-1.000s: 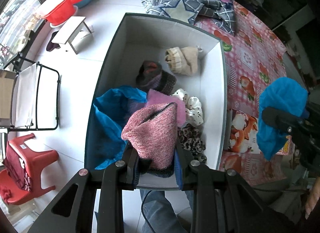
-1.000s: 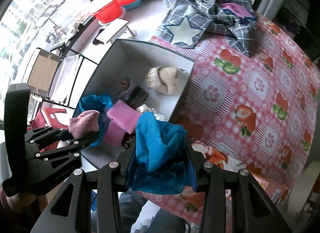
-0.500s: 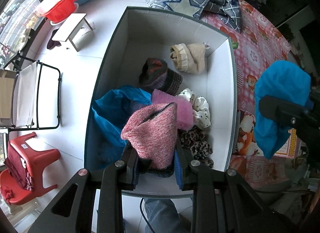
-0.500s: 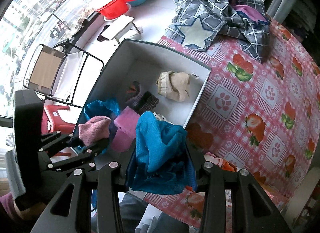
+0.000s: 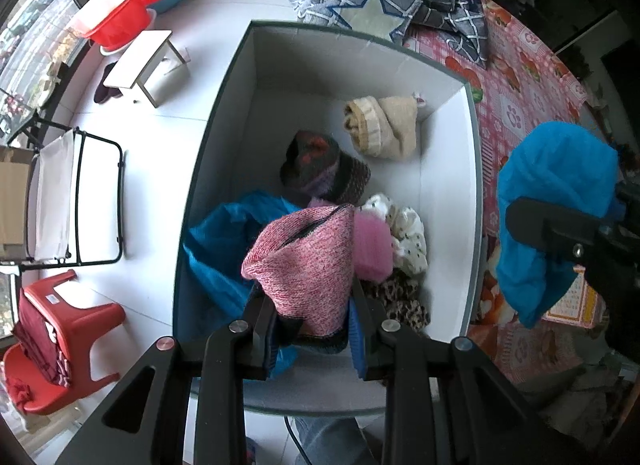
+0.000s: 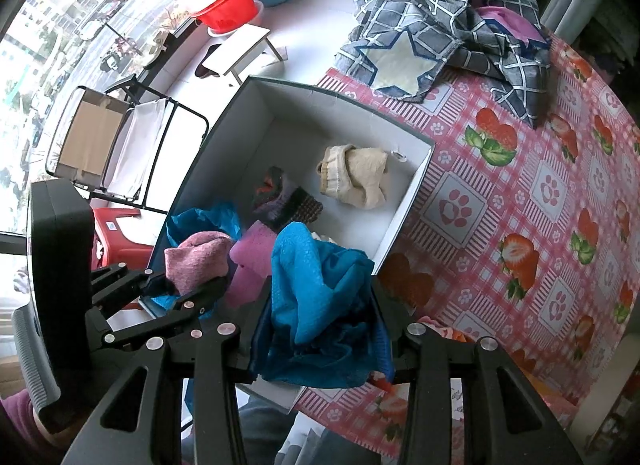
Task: Organize soft objects
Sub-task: 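Carry the pink knit item and blue towel over the white box with both tools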
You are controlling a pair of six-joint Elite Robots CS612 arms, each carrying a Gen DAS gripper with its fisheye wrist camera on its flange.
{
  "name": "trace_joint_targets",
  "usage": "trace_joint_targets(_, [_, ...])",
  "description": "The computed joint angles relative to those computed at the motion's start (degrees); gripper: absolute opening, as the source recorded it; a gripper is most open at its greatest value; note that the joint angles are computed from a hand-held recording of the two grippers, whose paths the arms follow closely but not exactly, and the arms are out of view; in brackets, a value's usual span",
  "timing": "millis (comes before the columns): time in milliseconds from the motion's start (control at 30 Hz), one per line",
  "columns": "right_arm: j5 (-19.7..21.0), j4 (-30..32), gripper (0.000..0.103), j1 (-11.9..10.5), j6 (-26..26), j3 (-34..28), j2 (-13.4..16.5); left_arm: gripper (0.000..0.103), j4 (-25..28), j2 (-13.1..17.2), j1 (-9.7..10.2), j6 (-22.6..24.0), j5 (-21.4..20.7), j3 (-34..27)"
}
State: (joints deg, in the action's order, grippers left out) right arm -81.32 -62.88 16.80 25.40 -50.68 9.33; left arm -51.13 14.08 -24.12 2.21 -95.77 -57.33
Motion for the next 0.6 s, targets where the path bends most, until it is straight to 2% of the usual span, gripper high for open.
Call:
trace_joint_targets(300, [0.6, -2.3, 0.043, -0.6, 1.2, 3.0, -1.0, 0.03, -4.1, -1.9, -0.14, 0.3, 1.6, 5.0])
trace_joint_targets(600, [1.4, -3.9, 0.043, -1.0, 2.6, 5.0, -1.4, 0.03, -5.2, -2.8, -0.37, 1.1, 2.7, 7.4])
